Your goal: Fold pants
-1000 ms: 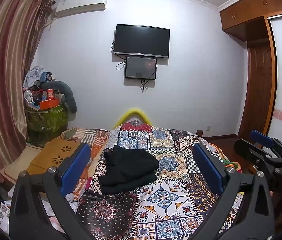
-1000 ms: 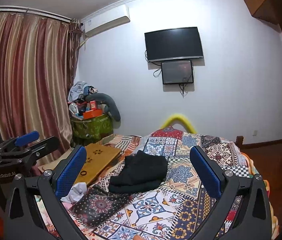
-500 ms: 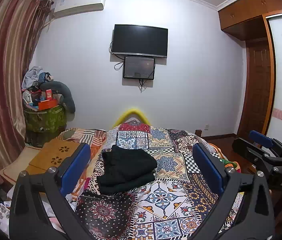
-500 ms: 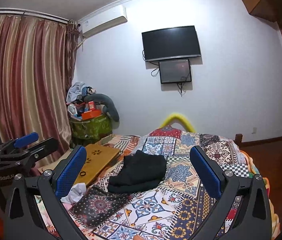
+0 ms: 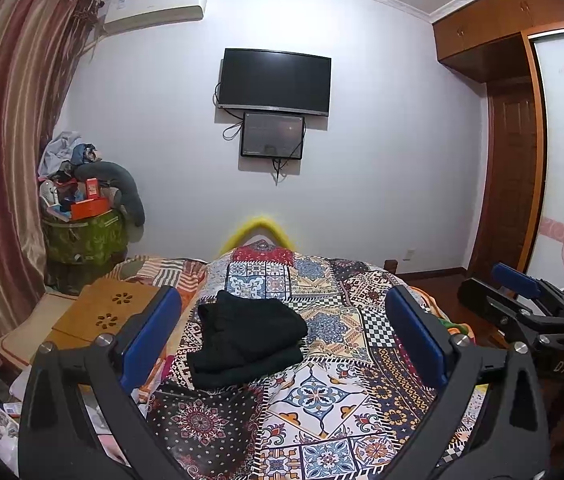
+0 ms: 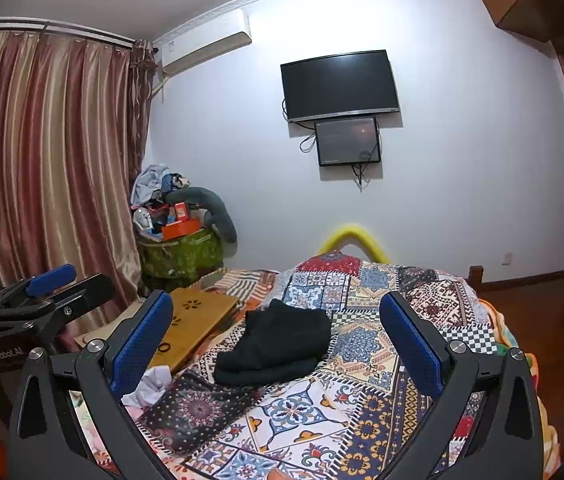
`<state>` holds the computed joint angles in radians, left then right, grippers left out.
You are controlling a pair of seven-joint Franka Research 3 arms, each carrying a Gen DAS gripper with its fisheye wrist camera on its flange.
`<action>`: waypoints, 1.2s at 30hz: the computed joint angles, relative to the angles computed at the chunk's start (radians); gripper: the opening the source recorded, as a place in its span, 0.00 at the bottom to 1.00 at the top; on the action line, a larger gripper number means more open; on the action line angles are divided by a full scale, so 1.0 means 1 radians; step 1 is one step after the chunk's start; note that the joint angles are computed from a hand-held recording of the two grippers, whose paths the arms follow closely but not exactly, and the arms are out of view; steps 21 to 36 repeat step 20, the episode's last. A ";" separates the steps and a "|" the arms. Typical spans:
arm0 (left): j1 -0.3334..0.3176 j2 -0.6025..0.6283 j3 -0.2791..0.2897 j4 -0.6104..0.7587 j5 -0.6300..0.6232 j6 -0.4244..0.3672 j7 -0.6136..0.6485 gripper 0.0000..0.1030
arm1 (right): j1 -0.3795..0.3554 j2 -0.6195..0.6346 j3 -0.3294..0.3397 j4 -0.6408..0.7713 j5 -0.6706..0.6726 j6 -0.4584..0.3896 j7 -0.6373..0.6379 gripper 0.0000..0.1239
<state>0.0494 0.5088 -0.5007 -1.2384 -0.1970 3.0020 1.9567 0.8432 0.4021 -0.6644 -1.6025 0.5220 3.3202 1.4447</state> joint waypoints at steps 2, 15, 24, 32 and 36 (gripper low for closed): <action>0.006 0.006 -0.011 0.007 -0.002 -0.012 0.015 1.00 | -0.001 0.000 0.001 0.002 0.000 -0.004 0.003 0.83; 0.001 0.009 -0.010 0.005 0.004 -0.012 0.020 1.00 | 0.013 0.011 -0.033 0.008 -0.074 -0.029 0.080 0.83; -0.006 0.012 -0.005 0.008 0.002 -0.008 0.023 1.00 | 0.017 0.013 -0.041 0.008 -0.093 -0.030 0.101 0.83; -0.006 0.012 -0.005 0.008 0.002 -0.008 0.023 1.00 | 0.017 0.013 -0.041 0.008 -0.093 -0.030 0.101 0.83; -0.006 0.012 -0.005 0.008 0.002 -0.008 0.023 1.00 | 0.017 0.013 -0.041 0.008 -0.093 -0.030 0.101 0.83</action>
